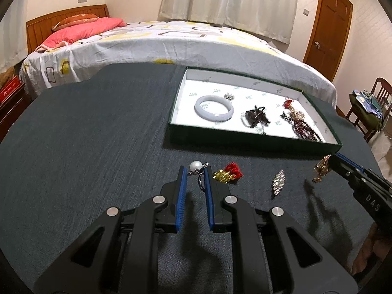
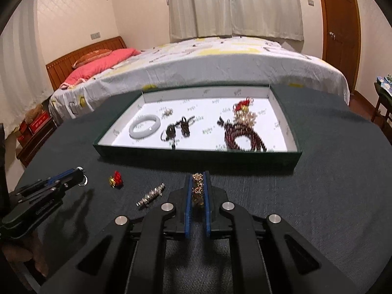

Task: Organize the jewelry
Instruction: 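Carry the pearl ring with the left tool while the right tool carries the gold chain into the box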

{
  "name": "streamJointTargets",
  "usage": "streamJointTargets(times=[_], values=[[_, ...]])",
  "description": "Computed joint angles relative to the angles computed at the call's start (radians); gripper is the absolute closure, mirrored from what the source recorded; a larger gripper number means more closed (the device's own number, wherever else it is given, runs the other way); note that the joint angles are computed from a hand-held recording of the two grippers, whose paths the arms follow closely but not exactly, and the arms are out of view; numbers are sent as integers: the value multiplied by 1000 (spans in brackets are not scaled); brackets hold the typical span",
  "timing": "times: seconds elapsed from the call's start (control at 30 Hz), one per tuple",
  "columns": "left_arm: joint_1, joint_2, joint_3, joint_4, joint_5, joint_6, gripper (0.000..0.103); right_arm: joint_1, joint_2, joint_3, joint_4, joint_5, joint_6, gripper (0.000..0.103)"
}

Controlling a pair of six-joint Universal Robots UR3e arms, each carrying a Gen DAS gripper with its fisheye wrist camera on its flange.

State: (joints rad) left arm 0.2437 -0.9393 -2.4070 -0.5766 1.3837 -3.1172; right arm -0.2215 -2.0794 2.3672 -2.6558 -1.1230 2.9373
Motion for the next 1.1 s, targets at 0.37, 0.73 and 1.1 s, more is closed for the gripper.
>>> streamJointTargets(times=[0.37,0.73,1.1], values=[[-104,-220,163,108,21,-55,88,29,106,-118,-91,15,42,94],[-249,-653,532,229,102,-95,88,123,471,-409,-274,-60,111,94],[-288,-1042,964,107,146,-113,88,184,819,-698,-241,-170,152,94]])
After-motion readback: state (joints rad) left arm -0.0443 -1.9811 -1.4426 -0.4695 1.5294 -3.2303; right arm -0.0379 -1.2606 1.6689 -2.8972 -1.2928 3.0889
